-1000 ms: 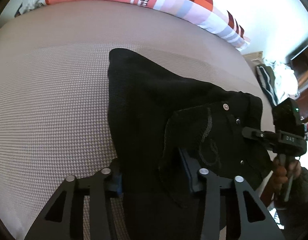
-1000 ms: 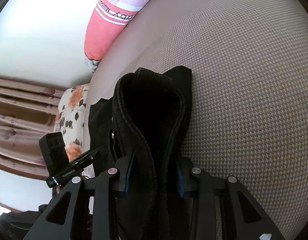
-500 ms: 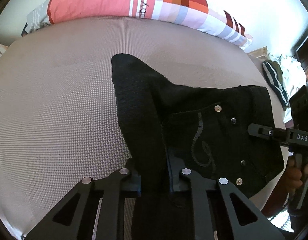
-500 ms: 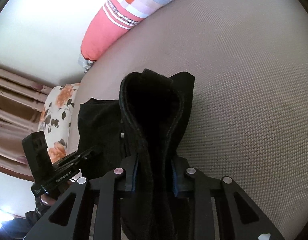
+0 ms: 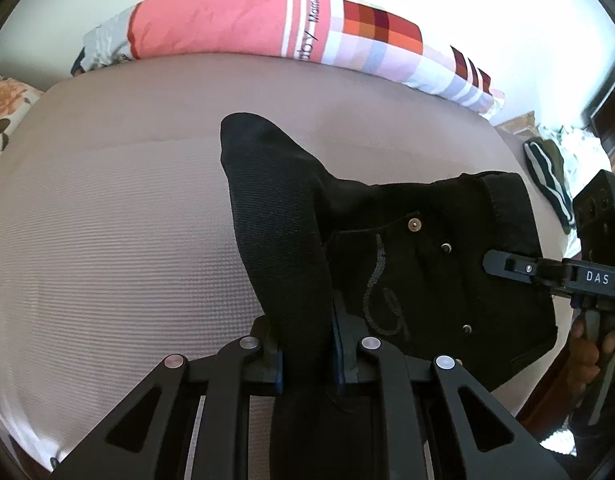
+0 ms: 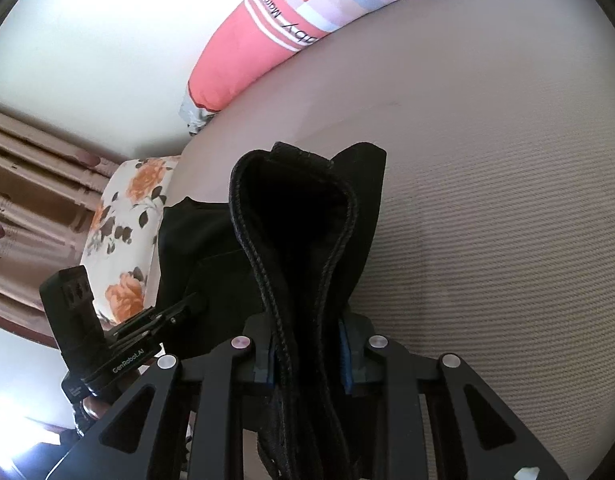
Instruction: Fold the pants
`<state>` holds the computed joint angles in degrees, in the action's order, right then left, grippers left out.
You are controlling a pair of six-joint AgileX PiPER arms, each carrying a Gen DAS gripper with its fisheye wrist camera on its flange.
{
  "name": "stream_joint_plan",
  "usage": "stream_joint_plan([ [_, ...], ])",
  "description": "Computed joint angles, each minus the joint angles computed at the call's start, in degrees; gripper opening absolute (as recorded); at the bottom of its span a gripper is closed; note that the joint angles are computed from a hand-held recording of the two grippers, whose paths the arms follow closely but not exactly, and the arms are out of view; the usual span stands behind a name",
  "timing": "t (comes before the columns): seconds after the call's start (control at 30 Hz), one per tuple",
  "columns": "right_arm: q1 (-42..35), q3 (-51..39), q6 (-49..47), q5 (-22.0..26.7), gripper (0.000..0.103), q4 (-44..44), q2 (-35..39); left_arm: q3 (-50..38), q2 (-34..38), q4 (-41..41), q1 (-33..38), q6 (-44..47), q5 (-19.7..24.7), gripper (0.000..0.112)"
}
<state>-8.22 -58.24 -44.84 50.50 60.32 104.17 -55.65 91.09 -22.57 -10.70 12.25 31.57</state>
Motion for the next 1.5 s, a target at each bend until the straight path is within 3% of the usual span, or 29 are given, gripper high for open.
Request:
stream_joint_plan([
  [0.4, 4.66, -12.00, 5.01, 0.18, 0.022, -0.05, 6.30, -8.44, 4.25, -0.55, 5.11, 2.98, 2.03, 0.018],
  [1.07, 5.32, -43.39, 20.40, 3.67, 0.022, -9.52, 23.66, -36.82, 25.71, 0.88, 6.30, 0.91, 5.87, 0.018],
  [1.23, 6.41, -46.99, 23.89, 0.61, 0.023, -12.62, 26.72, -42.63, 31.37, 2.70, 6.65, 0.27, 7.03, 0.019],
  [1.3, 7.77, -47.73, 28.17, -1.87, 0.026, -18.63, 27.86, -44.85, 34.26, 5.51, 6.48, -2.01, 8.35, 0.024],
  [1.33, 9.11, -47.60, 30.95, -4.00, 0.033, -24.11, 28.18, -45.34, 35.43, 8.17, 6.10, -4.23, 8.18, 0.027],
  [1.4, 10.81, -46.24, 33.64, -7.22, 0.039, -30.63, 28.26, -43.80, 35.99, 8.45, 6.20, -4.22, 5.76, 0.040],
  [1.5, 10.50, -43.73, 33.33, -9.83, 0.047, -29.90, 27.72, -41.29, 35.80, 8.25, 6.49, -4.27, 2.59, 0.051],
])
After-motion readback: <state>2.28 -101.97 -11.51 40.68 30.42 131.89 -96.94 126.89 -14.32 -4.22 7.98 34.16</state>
